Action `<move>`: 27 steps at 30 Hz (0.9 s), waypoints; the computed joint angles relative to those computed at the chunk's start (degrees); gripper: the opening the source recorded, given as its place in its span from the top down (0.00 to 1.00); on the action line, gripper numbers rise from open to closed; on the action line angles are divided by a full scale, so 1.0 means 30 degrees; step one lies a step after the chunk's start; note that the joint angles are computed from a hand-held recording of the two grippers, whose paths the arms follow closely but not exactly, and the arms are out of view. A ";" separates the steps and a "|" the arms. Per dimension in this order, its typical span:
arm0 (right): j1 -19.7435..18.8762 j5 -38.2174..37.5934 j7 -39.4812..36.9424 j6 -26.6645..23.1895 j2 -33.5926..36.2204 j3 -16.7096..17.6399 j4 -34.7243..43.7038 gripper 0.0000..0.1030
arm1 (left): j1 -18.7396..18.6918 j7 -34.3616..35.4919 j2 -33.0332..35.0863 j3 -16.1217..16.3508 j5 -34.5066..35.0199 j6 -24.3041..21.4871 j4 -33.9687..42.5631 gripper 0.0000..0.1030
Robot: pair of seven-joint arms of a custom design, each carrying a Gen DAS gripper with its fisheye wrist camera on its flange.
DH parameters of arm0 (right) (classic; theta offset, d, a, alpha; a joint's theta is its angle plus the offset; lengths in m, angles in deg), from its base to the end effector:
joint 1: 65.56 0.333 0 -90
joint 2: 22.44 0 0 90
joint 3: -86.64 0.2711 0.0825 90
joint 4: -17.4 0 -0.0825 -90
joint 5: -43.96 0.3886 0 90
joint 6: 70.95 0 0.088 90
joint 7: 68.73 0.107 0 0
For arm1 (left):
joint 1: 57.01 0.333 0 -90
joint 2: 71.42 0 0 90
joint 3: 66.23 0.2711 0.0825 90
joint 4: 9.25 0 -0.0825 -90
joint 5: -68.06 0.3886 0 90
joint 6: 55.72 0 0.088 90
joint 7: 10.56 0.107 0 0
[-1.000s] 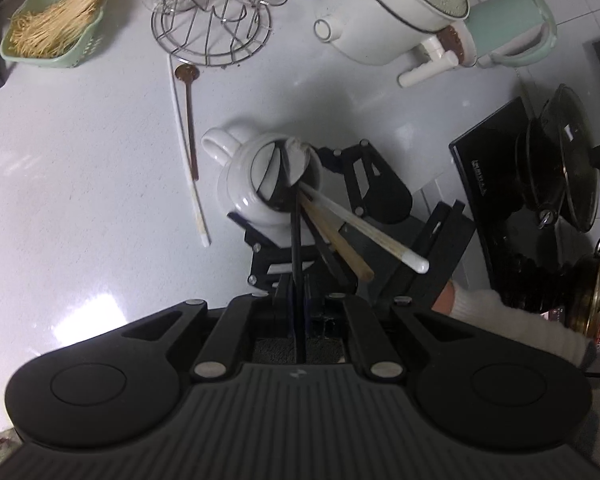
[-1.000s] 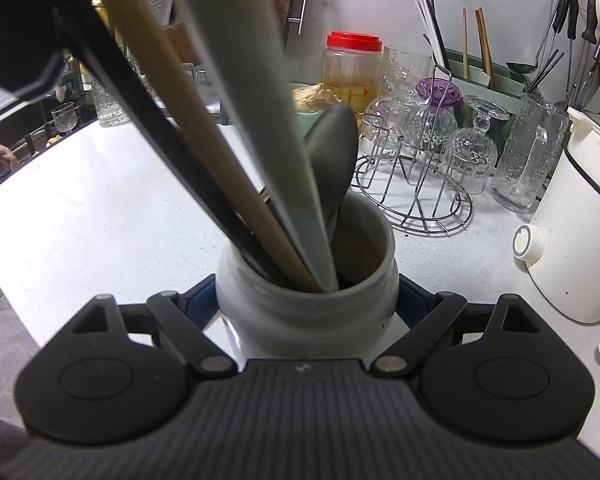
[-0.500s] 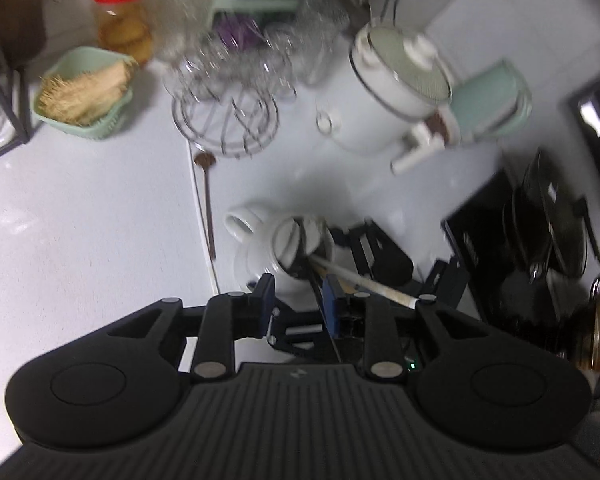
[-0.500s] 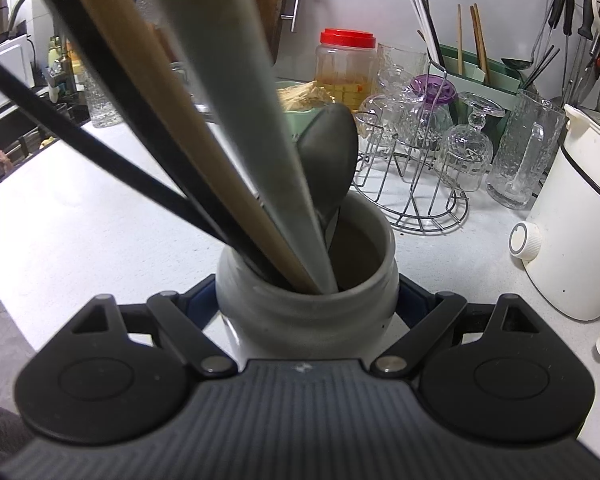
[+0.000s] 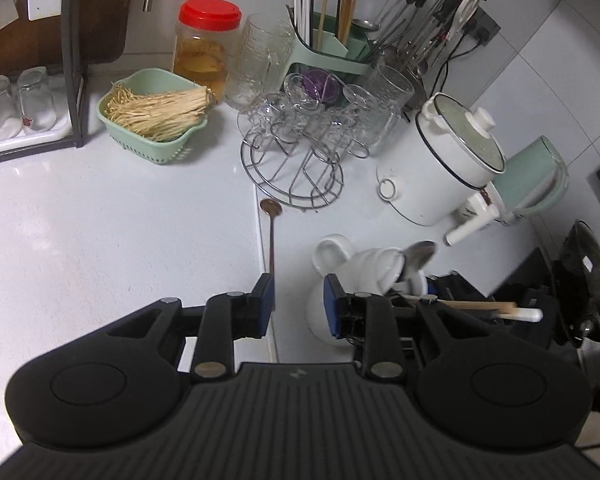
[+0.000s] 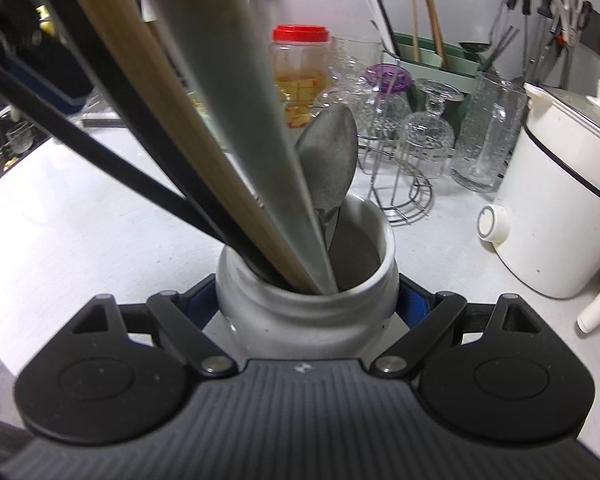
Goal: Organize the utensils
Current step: 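Move the open left gripper over the copper spoon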
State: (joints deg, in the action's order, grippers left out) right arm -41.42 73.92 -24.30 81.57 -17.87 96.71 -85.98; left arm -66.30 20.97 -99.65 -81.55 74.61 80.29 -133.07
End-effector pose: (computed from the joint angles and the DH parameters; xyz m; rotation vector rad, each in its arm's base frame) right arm 0.5352 0.3427 0.5378 -2.2210 0.6316 -0.3915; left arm 0.4287 -0.2188 0.6215 -2.3465 1.3567 -0.9456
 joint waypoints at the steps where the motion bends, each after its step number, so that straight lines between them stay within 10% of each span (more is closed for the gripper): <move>1: 0.0049 -0.0299 0.0445 0.0157 0.0001 -0.0033 -0.0041 0.11 | 0.0054 -0.0107 -0.0001 -0.0022 0.0082 0.0479 -0.0345 0.70; 11: 0.0350 -0.4390 0.5518 0.0648 -0.0058 -0.0276 -0.0161 0.11 | -0.0570 0.0659 0.1540 0.0798 -0.1582 0.5957 -0.3015 0.70; 27: 0.0158 -0.5584 0.6595 -0.0960 0.0132 -0.0279 0.0669 0.11 | 0.0791 0.1214 0.8363 0.0860 0.2367 0.6095 0.2108 0.71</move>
State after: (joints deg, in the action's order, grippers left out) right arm -40.95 57.17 -4.52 78.69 -17.48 95.87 -83.97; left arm -63.92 24.61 -74.56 -78.97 81.71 98.58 -126.74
